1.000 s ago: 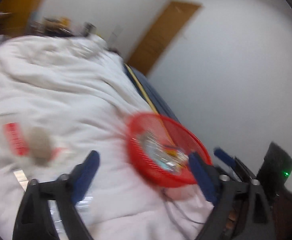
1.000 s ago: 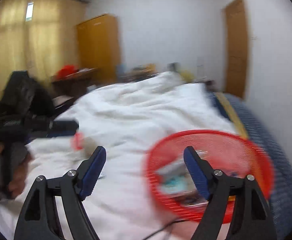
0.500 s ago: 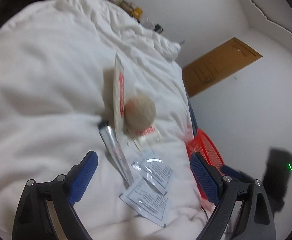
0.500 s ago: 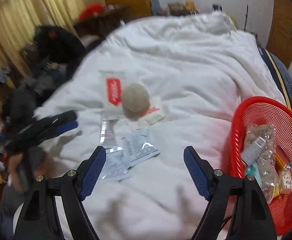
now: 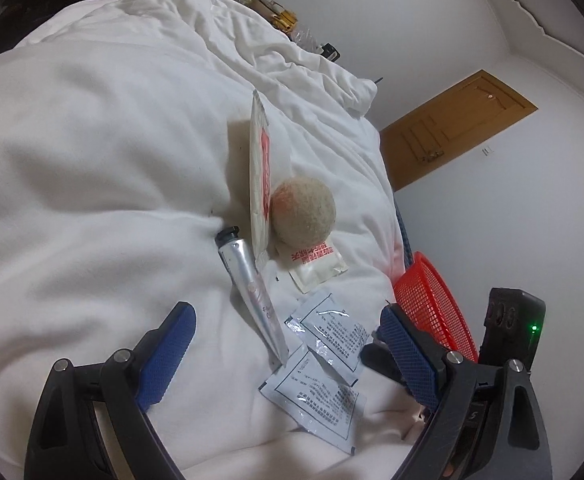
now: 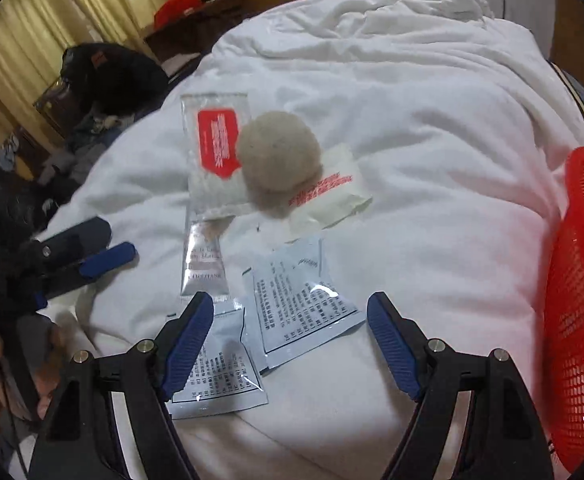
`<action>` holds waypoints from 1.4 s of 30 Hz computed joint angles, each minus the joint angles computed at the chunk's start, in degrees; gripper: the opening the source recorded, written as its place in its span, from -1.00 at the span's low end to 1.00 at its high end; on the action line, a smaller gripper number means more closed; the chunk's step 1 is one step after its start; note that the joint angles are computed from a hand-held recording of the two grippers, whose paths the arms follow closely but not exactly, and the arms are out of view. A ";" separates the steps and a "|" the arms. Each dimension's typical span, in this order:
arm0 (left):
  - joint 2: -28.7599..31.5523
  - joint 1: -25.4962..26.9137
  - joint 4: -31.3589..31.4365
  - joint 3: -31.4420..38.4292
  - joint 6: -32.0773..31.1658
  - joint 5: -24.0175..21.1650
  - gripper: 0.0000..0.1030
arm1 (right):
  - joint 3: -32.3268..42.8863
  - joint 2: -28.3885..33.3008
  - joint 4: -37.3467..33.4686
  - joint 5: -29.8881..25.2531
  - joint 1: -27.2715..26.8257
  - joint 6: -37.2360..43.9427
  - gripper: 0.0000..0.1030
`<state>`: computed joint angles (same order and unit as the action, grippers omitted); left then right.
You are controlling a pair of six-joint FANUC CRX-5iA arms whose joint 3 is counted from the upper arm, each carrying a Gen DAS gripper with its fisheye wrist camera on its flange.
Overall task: Organize soft objects
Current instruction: 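Move both open tools back to the item pile, then grasp the silver tube with the left tool while the right tool grasps a white sachet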
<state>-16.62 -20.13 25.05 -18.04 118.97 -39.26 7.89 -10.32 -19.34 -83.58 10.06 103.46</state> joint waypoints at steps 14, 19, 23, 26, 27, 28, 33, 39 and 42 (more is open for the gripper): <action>1.54 -0.29 -1.47 1.92 0.48 -2.77 0.85 | -10.01 -3.80 13.81 8.77 9.31 -3.60 0.09; 3.87 -1.43 -4.39 5.36 0.70 -6.08 0.85 | -10.14 -4.93 11.28 10.30 6.93 -3.37 -0.43; 6.80 -2.94 -8.50 10.16 1.38 -10.45 0.75 | -9.43 -5.19 8.48 10.93 4.49 -3.42 -0.76; 8.74 -3.29 -8.85 12.51 -0.16 -12.76 0.58 | -9.10 -4.91 7.09 11.28 3.38 -3.74 -0.79; 9.83 -3.09 -7.96 13.24 -0.99 -13.91 0.50 | -8.96 -4.77 6.95 11.36 3.31 -3.86 -0.79; 10.81 -2.68 -6.58 13.56 -2.02 -14.80 0.40 | -8.87 -4.66 6.87 11.51 3.24 -4.03 -0.80; 14.38 -1.50 -5.87 14.95 -3.09 -16.59 -0.49 | -8.77 -4.54 7.10 11.35 3.49 -4.35 -0.80; 10.14 -0.74 -3.34 9.36 -3.16 -13.37 -0.74 | -8.55 -4.46 6.70 10.95 3.13 -4.12 -0.80; 7.22 -0.78 -1.97 6.49 -3.65 -10.89 -0.80 | -8.44 -4.50 6.06 10.97 2.69 -3.89 -0.80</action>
